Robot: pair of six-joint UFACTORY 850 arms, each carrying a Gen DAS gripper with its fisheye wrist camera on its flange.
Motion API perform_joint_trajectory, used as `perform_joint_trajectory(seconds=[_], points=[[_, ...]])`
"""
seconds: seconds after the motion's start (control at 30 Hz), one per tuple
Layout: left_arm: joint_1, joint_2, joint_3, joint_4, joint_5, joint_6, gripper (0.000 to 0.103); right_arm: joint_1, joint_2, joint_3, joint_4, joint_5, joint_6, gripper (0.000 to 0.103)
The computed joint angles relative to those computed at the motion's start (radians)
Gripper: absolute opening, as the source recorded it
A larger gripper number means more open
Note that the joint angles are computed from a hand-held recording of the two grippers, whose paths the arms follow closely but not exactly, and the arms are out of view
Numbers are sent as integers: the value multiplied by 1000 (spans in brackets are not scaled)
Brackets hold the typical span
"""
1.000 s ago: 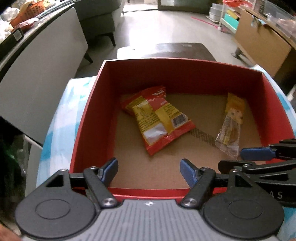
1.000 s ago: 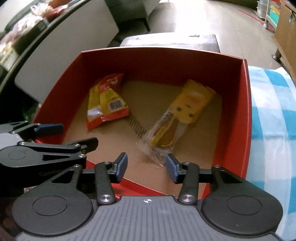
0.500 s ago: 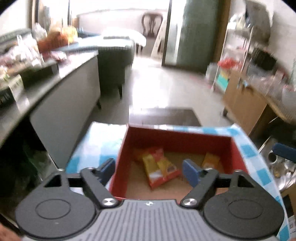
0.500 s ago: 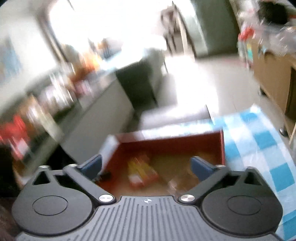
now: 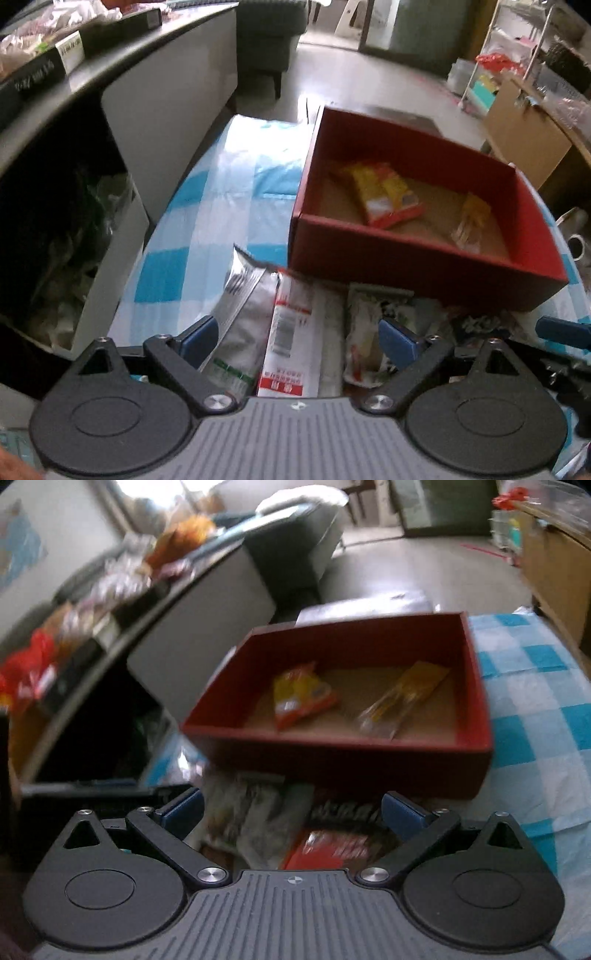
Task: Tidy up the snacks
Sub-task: 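Grasp the blue-and-red snack bag with the right tool while the left tool returns to the pile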
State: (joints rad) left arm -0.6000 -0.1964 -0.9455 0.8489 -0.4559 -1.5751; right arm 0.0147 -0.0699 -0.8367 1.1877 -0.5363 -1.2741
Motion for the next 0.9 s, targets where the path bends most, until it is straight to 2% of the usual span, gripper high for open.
perform_joint_trajectory(seconds=[0.07,0.13,0.2,0.27,0.57,0.7,0.77,0.83,0.9], points=[[-3,-26,-20,-10,-25,30,89,7,3,5,-61,4,49,103],[-8,-50,-39,-32,-53,61,89,31,-13,-5,-145,55,123,103],[-12,-38,-17,-44,-40,64,89,43,3,13,-240,95,211,103],[-1,-42,-17,-78,-26,89,89,36,-7,9,-309,84,275,103],[-6,-72,-31,-43,-52,68,88,68,-58,-7,-403,110,352,103],[-2,-71,-30,-67,-26,107,88,105,-62,-2,-479,176,402,103],[7,-64,-25,-109,-1,142,88,115,-56,14,-472,211,397,103],[13,-58,-20,-151,14,169,88,113,-45,37,-375,240,293,103],[16,-52,-15,-183,27,198,88,100,-43,47,-287,235,166,103]])
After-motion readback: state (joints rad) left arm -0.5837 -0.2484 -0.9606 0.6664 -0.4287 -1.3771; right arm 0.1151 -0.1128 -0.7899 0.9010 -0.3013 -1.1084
